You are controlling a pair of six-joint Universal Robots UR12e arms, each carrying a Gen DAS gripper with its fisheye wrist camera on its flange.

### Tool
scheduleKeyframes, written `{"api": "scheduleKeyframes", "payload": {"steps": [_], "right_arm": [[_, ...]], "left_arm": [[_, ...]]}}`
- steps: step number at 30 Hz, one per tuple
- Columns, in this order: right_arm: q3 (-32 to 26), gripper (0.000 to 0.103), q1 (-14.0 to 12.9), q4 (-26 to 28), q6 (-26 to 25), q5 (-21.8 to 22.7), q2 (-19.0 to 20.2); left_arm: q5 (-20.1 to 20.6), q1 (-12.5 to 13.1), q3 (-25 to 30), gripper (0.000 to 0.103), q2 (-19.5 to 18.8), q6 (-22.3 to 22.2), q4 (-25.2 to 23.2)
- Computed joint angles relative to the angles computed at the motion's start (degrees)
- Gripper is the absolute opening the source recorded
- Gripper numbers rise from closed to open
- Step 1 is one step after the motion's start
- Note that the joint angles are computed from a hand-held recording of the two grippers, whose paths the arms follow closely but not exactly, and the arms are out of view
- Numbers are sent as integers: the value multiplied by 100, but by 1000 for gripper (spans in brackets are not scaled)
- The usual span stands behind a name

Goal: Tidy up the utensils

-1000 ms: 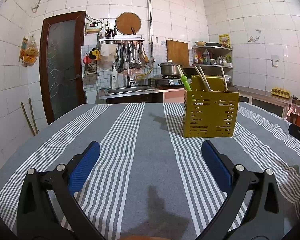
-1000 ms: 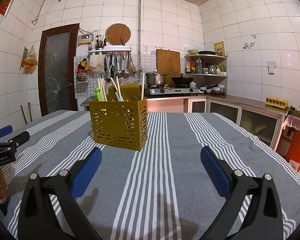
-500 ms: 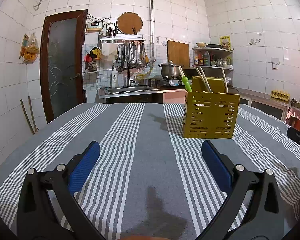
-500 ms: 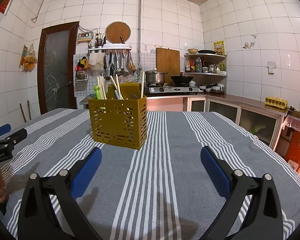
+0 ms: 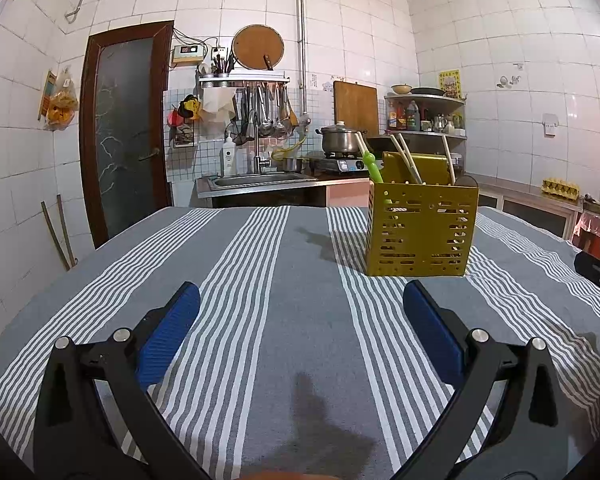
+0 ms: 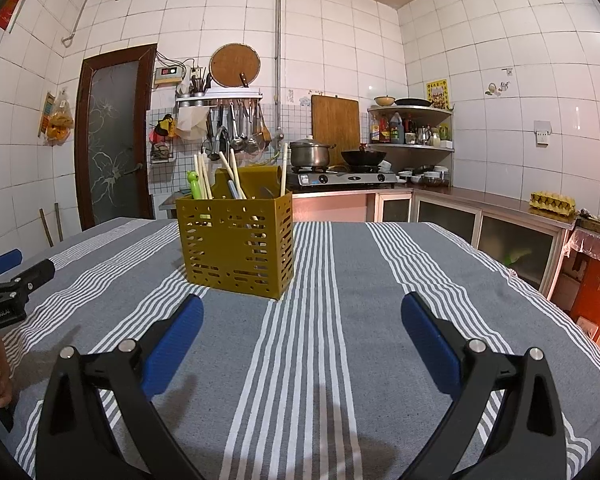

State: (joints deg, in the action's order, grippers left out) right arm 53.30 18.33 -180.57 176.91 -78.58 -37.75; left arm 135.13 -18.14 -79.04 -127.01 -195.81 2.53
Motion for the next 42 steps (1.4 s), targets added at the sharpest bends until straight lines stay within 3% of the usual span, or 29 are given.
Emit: {"api": "scheduleKeyframes", "payload": {"steps": [20,30,42], "right_arm": [[97,97,55,-310,-5,-206,0],[-41,97,48,22,13,-227,27],[-140,97,53,112,-2,-276,76]], "left_arm": [[149,-41,-10,98,-53,226,422],[227,-82,62,98,-131,585,686],[253,-75,18,98,-83,303,489]]}}
